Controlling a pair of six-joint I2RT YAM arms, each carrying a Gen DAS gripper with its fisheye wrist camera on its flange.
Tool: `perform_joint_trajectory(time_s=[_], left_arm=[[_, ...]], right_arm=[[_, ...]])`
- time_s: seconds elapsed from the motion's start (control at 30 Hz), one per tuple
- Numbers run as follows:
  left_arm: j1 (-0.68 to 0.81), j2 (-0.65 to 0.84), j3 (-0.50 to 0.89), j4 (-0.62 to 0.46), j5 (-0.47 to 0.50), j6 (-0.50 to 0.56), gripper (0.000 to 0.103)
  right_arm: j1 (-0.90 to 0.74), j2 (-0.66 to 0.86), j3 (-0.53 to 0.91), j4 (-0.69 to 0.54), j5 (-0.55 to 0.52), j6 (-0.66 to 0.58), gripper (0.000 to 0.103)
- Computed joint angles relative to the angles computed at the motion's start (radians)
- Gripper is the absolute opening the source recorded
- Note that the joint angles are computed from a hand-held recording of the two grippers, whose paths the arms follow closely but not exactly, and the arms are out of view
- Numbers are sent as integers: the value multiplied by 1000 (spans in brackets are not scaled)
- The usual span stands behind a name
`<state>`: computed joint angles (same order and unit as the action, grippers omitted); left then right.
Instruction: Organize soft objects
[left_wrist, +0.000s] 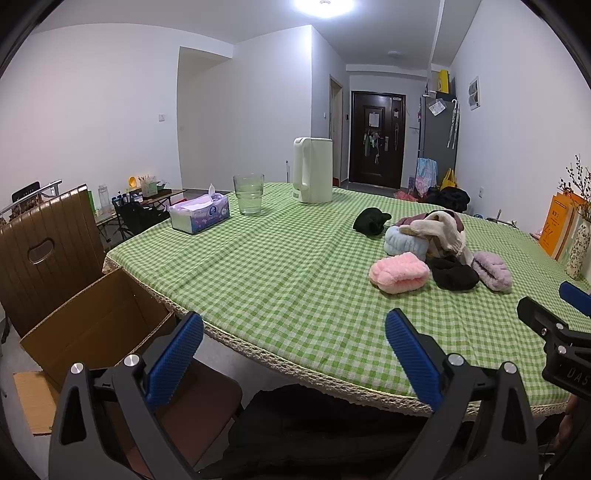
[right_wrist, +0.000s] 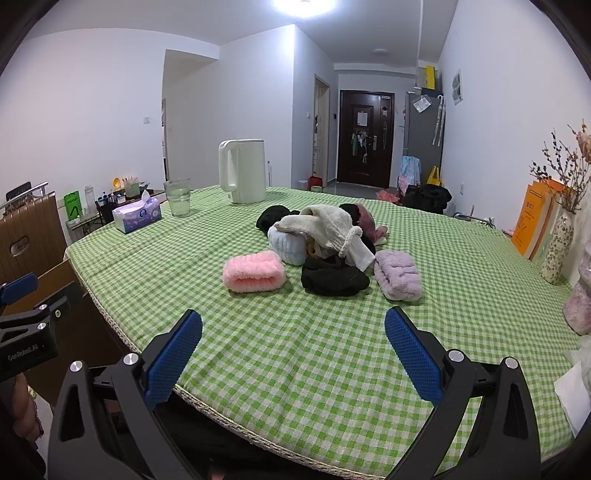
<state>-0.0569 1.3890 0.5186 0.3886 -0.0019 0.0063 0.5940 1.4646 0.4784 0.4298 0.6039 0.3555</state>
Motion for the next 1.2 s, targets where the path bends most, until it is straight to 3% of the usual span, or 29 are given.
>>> perform_joint_trajectory(time_s=[0.9,1.2], left_arm=[[-7,-3,-8,8,3,-1,96],[-9,-7,-9,2,3,0,96]], right_arm=[[7,14,2,12,16,0,95],[-5,10,16,-12,-24,-14,95]])
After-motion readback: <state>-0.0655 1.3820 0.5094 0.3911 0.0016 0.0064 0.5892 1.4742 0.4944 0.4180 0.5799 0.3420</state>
